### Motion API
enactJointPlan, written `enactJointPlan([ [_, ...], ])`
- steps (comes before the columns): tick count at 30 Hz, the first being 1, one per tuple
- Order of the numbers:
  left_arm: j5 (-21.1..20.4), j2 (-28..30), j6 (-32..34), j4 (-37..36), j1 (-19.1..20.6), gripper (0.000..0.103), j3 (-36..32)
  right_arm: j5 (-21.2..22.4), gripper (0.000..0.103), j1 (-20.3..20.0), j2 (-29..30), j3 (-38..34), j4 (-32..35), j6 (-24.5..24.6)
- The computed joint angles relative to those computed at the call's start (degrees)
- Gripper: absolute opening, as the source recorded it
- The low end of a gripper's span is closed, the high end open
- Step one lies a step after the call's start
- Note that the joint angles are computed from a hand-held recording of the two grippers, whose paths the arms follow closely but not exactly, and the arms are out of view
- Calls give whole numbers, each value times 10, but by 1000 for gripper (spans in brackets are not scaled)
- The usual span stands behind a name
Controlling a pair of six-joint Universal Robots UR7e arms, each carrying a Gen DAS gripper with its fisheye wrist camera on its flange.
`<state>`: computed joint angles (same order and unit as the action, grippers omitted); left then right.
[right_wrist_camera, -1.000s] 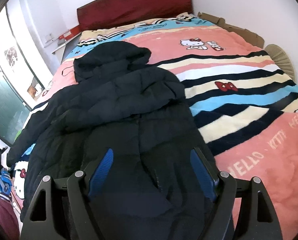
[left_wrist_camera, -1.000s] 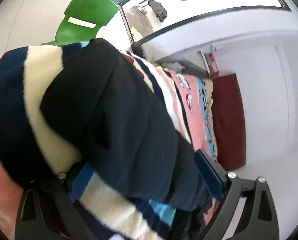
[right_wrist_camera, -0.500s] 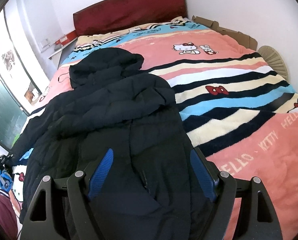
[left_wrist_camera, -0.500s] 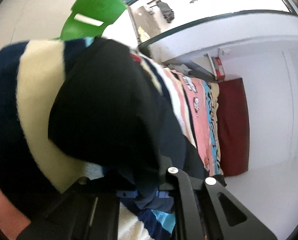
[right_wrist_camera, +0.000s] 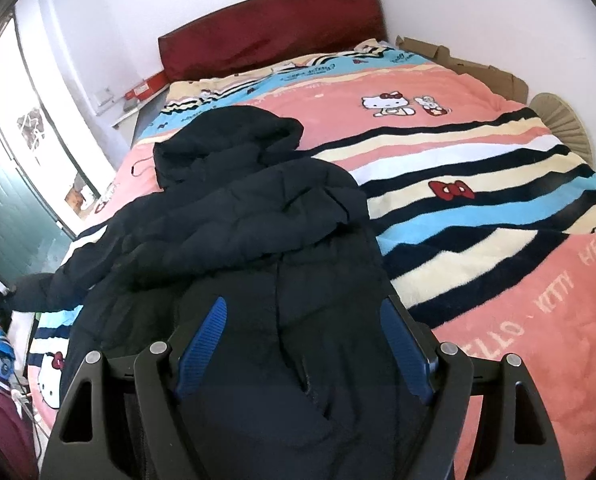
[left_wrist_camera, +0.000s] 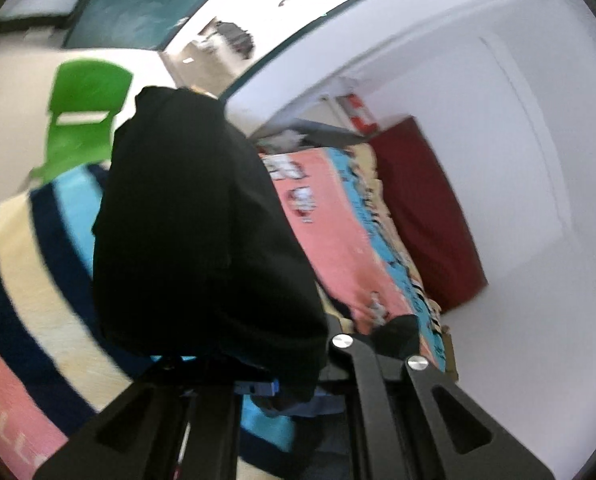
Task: Fold large clothes
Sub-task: 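Roll the left gripper, grasp the other sleeve and lift it, then lay the sleeve across the jacket body with the left gripper and release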
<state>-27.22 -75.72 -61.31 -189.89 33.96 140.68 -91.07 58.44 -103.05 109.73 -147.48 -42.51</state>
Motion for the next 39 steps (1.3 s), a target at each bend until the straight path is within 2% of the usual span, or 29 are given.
enactJointPlan([
  [3,2,16,43,22,-20,7,-46,25,79,-12,-1,-10,15,4],
  [9,-15,97,124,97,-49,7,-179,80,79,-44,1,-32,49,8],
  [13,-49,185,190,130,-55,7,-287,112,79,-65,6,-51,71,12],
  [18,-97,293,242,188,-48,7,-412,157,79,-95,11,-77,96,17],
  [23,-147,400,264,261,-33,7,-533,175,79,-118,19,-94,97,11],
  [30,-189,553,260,405,-19,7,-698,179,79,-140,36,-113,94,-1],
  [34,-196,628,244,474,-12,7,-763,184,79,-152,50,-128,101,0],
  [35,-194,634,237,488,-11,7,-759,184,79,-155,54,-132,102,2],
  [39,-191,692,226,560,-7,8,-826,180,79,-162,73,-145,106,12],
])
